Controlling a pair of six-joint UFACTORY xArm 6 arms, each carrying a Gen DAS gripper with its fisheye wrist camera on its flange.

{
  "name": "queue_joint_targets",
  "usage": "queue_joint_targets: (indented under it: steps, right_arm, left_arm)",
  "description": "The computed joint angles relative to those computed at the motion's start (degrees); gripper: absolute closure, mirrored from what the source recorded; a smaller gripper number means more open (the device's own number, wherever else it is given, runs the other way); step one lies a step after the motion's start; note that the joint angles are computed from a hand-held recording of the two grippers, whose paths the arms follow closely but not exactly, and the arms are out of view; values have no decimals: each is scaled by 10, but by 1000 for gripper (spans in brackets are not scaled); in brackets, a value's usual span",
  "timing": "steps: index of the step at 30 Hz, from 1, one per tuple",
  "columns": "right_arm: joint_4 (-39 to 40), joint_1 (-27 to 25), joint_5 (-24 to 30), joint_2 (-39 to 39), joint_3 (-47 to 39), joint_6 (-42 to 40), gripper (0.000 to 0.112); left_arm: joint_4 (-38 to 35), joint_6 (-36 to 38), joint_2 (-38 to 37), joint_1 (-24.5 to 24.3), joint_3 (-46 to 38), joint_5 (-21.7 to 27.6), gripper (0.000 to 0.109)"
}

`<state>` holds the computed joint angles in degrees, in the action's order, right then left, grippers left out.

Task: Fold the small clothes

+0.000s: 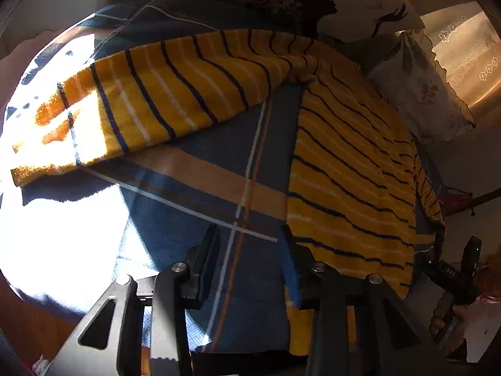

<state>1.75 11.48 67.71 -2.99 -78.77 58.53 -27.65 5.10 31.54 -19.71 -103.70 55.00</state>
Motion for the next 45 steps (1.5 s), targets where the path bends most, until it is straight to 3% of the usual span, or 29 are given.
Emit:
queue_joint_targets:
  steps: [6,8,10,13,14,15,16,19,22,28,31,34,36,37,38,41,45]
  right_arm:
    - [131,-4,-116,-81,125,-110,51]
    - [196,-2,-163,-104,164,-154,51]
    - [245,4,-191,-116,186,-189,51]
    - [274,18,-216,-111,192,-240,49]
    - [264,25,-216,-102,181,-246,55]
    - [264,27,-212,-89,169,-256,70]
    - [268,27,-202,-82,161,-266,103]
    - [282,16,-188,-81,156,-288,104]
    - [284,-6,-171,-127,169,-296,105]
    - [266,-70,-76,-232,206,-303,105]
    - [256,-75,-54,-237,227,-304,104]
    - [206,-90,-94,-265,258,-254,102]
    - [168,-119,-122,-297,284,-207,82]
    - [147,-135,-128,-311,295,-186,63]
    - [118,-155,-138,-326,308,-157,53]
    - [118,-217,-190,-350,351,-116,51]
    - [202,-257,-311,-345,399,-94,47]
  left_arm:
    - [-29,-3,-47,-53,107,-33,70]
    - [-24,-7,-62,-68,132,-64,58]
    - [-40,0,-61,-73,135,-72,39]
    - [-10,-42,-65,-91,143,-101,33]
    - [24,-70,-64,-98,139,-101,38]
    - [54,-96,-60,-100,125,-86,73]
    - [70,-113,-55,-99,110,-68,100]
    - [55,-139,-86,-94,137,-76,101]
    - [49,-159,-134,-103,176,-93,101]
    - [41,-198,-182,-139,245,-99,100]
    - [38,-231,-171,-140,266,-97,100]
    - [29,-245,-199,-135,303,-137,95]
    - [63,-269,-221,-136,319,-166,88]
    - [89,-288,-230,-137,324,-178,80]
    - [112,-306,-234,-138,323,-186,77]
    - [130,-320,-223,-140,294,-191,74]
    - [129,-313,-198,-151,247,-184,73]
